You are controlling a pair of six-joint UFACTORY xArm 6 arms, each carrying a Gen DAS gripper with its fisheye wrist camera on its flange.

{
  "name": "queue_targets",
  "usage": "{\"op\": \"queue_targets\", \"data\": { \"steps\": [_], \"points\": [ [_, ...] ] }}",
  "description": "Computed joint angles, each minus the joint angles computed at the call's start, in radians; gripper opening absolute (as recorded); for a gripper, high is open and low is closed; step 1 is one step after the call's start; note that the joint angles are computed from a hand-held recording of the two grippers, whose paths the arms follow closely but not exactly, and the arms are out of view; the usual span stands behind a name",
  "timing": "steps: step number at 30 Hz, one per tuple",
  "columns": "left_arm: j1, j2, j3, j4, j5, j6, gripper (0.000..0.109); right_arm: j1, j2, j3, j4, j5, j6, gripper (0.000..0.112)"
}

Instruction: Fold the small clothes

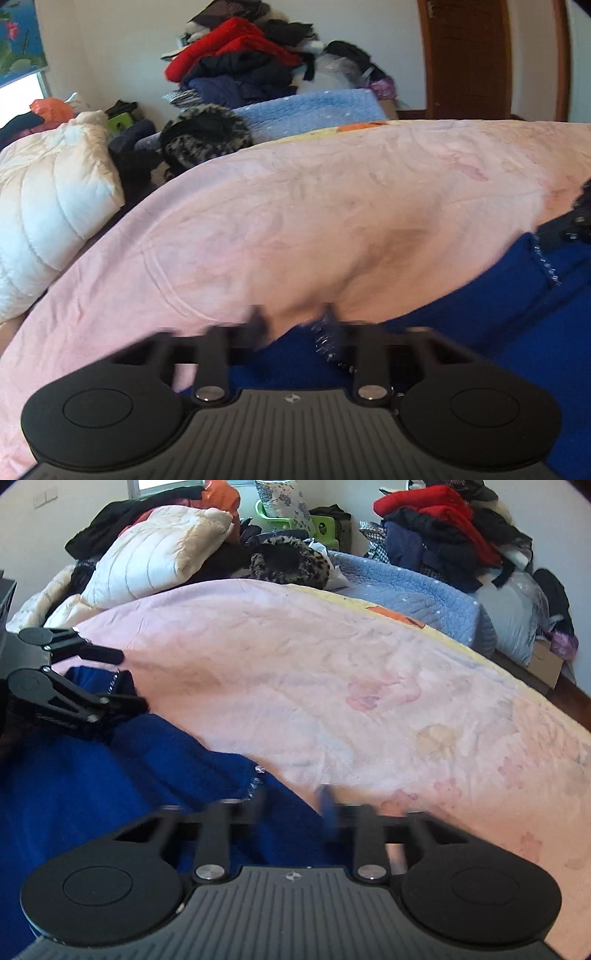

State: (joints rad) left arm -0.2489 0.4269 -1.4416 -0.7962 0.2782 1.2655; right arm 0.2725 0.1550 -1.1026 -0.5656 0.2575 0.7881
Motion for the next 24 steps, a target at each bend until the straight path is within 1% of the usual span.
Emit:
{"op": "queue_targets", "data": {
  "steps": [1, 2, 3, 4, 5, 6, 8, 10, 11, 12, 13, 14, 15, 16, 17, 18, 19, 20, 21, 22, 23, 24],
  "points": [
    [-0.004, 0.011, -0.004, 0.071, -0.045, -0.080, 0.002, 0.003, -0.006, -0.001, 0.024, 0.010, -0.013, 0.003],
    [0.001, 0.019, -0.015, 0.126, -0.051, -0.126, 0.001, 0.005, -0.012, -0.004, 0.007, 0.021, 0.007, 0.003],
    [0.006, 0.023, -0.023, 0.146, -0.045, -0.144, 0.001, -0.002, -0.020, 0.000, -0.052, 0.020, 0.070, 0.003],
    [0.008, 0.024, -0.023, 0.150, -0.054, -0.147, 0.001, -0.013, -0.028, 0.010, -0.115, 0.000, 0.157, 0.003],
    [0.015, 0.023, -0.027, 0.165, -0.046, -0.159, 0.001, -0.021, -0.038, 0.021, -0.153, -0.018, 0.218, 0.003],
    [0.025, 0.022, -0.038, 0.159, -0.005, -0.160, 0.001, -0.032, -0.039, 0.023, -0.187, -0.026, 0.265, 0.003],
    [0.051, 0.016, -0.069, 0.087, 0.093, -0.135, 0.002, -0.031, -0.036, 0.026, -0.188, -0.020, 0.280, 0.003],
    [0.089, 0.016, -0.117, 0.043, 0.249, -0.128, 0.003, -0.025, -0.025, 0.027, -0.178, -0.019, 0.270, 0.003],
    [0.102, 0.024, -0.143, 0.056, 0.315, -0.143, 0.003, -0.023, -0.021, 0.026, -0.205, -0.022, 0.293, 0.004],
    [0.108, 0.020, -0.145, 0.048, 0.341, -0.126, 0.003, -0.023, -0.017, 0.024, -0.248, -0.022, 0.329, 0.005],
    [0.110, 0.012, -0.136, 0.023, 0.343, -0.094, 0.006, -0.021, -0.015, 0.022, -0.283, -0.020, 0.357, 0.006],
    [0.111, 0.006, -0.130, 0.016, 0.353, -0.073, 0.008, -0.023, -0.015, 0.024, -0.288, -0.030, 0.369, 0.015],
    [0.115, 0.006, -0.135, 0.017, 0.372, -0.070, 0.014, -0.027, -0.018, 0.031, -0.275, -0.050, 0.371, 0.017],
    [0.119, 0.008, -0.143, 0.013, 0.396, -0.068, 0.026, -0.031, -0.022, 0.038, -0.261, -0.069, 0.369, 0.021],
    [0.120, 0.007, -0.143, 0.003, 0.403, -0.058, 0.034, -0.035, -0.027, 0.044, -0.246, -0.084, 0.362, 0.031],
    [0.118, 0.002, -0.133, -0.014, 0.392, -0.040, 0.056, -0.039, -0.031, 0.051, -0.239, -0.104, 0.356, 0.037],
    [0.113, -0.003, -0.119, -0.039, 0.374, -0.007, 0.076, -0.039, -0.032, 0.053, -0.223, -0.111, 0.333, 0.038],
    [0.109, -0.008, -0.107, -0.053, 0.364, 0.019, 0.078, -0.035, -0.031, 0.052, -0.184, -0.103, 0.288, 0.038],
    [0.105, -0.007, -0.105, -0.038, 0.367, 0.028, 0.078, -0.027, -0.024, 0.046, -0.122, -0.085, 0.220, 0.039],
    [0.101, -0.008, -0.100, -0.030, 0.368, 0.038, 0.077, -0.021, -0.017, 0.038, -0.099, -0.068, 0.190, 0.039],
    [0.099, -0.011, -0.093, -0.033, 0.373, 0.056, 0.076, -0.018, -0.011, 0.031, -0.119, -0.060, 0.200, 0.041],
    [0.100, -0.017, -0.081, -0.056, 0.380, 0.094, 0.067, -0.017, -0.008, 0.029, -0.141, -0.064, 0.216, 0.042]
  ]
}}
